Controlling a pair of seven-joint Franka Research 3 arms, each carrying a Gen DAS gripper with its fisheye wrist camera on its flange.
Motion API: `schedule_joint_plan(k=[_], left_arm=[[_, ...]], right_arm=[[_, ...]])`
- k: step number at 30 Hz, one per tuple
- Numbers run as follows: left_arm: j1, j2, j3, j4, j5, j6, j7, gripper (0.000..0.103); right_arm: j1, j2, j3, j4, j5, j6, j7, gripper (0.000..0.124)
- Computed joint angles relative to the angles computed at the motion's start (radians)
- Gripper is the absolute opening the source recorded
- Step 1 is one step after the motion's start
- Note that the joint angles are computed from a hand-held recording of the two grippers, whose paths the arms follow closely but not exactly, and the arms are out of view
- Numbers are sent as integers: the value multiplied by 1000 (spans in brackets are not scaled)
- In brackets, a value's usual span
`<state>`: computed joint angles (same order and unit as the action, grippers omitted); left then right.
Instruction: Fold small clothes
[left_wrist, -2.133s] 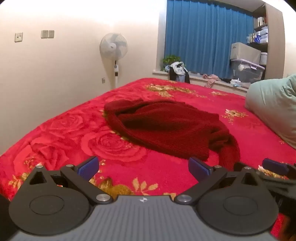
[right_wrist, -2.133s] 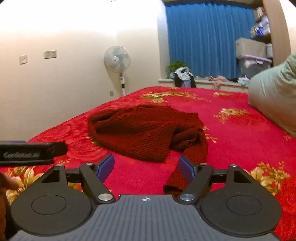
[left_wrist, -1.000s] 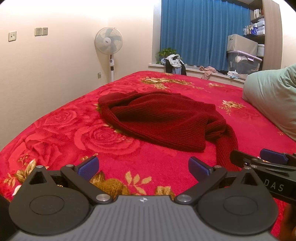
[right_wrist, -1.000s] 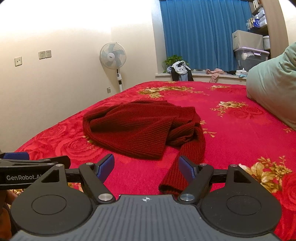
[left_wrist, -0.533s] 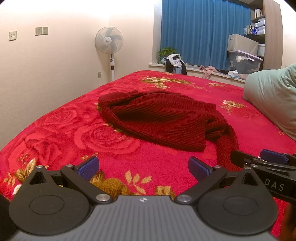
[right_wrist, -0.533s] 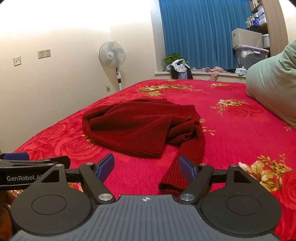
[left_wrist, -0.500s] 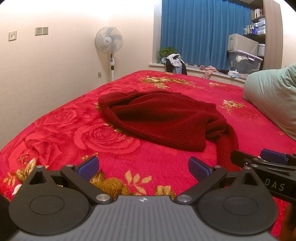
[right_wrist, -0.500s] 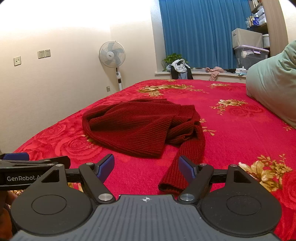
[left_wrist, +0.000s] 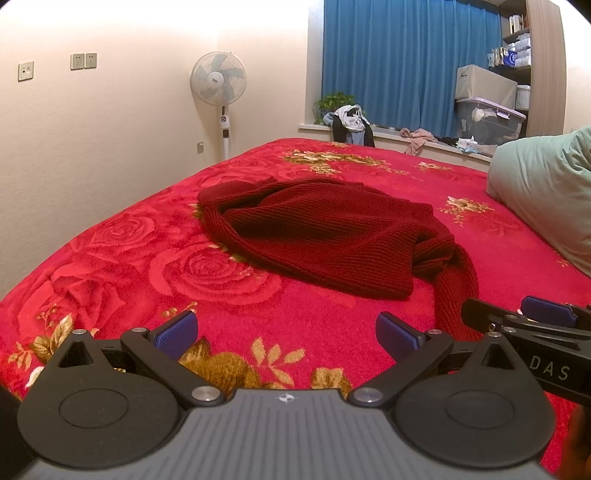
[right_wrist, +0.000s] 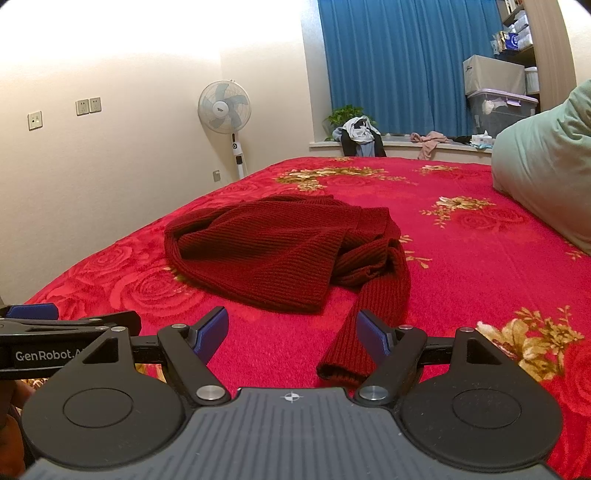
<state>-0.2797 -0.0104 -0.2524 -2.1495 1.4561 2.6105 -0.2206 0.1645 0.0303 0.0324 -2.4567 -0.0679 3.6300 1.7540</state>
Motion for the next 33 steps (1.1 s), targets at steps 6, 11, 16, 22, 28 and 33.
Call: schedule_joint_plan(k=[6, 11, 16, 22, 28, 33], left_arm=[[1, -1, 1, -2, 5, 5, -4, 102], [2, -1, 1, -3, -1, 9, 1, 102], [2, -1, 0, -4, 3, 6, -6, 102], [12, -2, 9, -5, 89, 56, -50, 72], [36, 50, 31, 51, 68, 151, 39, 30], [19, 166, 49, 173, 38, 139, 95, 25]], right_arm=[[0, 0, 0, 2, 3, -6, -3, 78], [0, 2, 1, 6, 4, -13, -2, 78], [-2, 1, 2, 9, -7, -17, 10, 78], [10, 4, 4, 4, 55, 31, -49, 78], [-6, 1, -7, 15, 48, 57, 16, 78], [-35, -10, -26, 34, -3, 33, 102, 78]])
